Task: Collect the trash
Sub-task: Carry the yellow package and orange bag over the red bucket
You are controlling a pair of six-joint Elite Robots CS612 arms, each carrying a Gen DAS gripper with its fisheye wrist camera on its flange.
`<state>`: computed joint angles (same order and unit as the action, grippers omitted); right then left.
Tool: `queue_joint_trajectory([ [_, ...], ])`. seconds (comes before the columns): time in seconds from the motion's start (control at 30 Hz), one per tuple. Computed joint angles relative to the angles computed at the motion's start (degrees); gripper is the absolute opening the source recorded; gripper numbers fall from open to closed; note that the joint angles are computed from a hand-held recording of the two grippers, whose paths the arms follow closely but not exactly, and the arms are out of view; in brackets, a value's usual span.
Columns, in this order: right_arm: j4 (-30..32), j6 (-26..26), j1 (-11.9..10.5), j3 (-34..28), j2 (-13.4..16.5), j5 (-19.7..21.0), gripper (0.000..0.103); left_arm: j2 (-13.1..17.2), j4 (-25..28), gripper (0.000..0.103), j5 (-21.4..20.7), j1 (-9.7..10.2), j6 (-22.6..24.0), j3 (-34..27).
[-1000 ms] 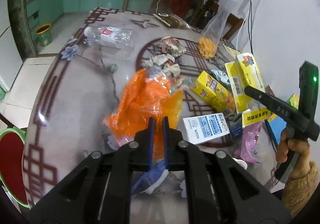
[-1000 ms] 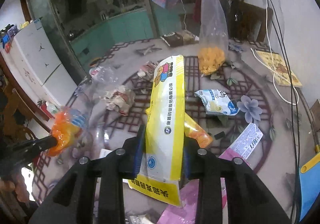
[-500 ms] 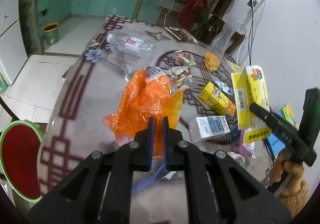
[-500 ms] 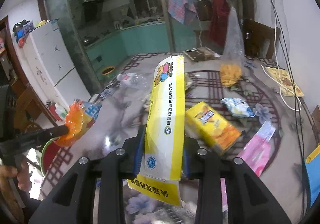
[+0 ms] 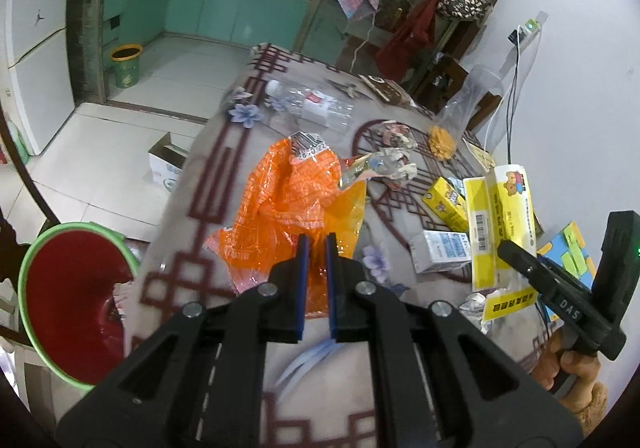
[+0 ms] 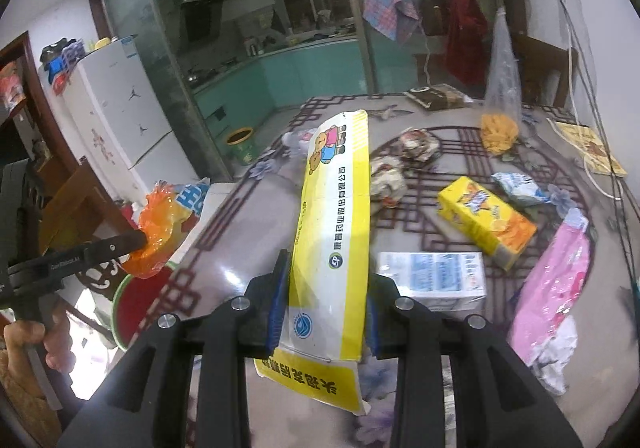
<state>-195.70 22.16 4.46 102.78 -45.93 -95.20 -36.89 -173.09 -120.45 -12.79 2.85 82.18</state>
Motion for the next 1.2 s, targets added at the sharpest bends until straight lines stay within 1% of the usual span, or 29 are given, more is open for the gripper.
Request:
queue_joint_trajectory([
  [0.3,1.4,0.7,1.9,-3.6,1.8,3.3,0.031,0.6,0.1,0.007,1.1,2.48,-2.2,-0.5],
  [0.57,4.2,-0.1,3.5,-8.2,4.3,7.2,0.031,1.9,1.9,0.007,3.6,5.21,-7.2,-2.5],
  [0.7,5.8,-0.5,4.3,-10.9,5.6,9.1,0.031,2.4,3.8,0.008,4.6,5.99,-8.5,-3.4],
  [0.77,6.5,-0.5,4.7,-12.3,6.3,10.2,0.031,2.5,4.3,0.007,5.3,6.19,-8.3,-3.5],
  [0.97,9.2,-0.5,5.8,-17.1,8.7,14.2,0.031,2.4,4.4,0.008,10.0,6.71,-7.7,-3.1],
  [1.2,13.3,1.6,6.8,-23.1,12.1,20.2,0.031,3.0,4.5,0.008,14.6,7.82,-9.8,-3.9],
])
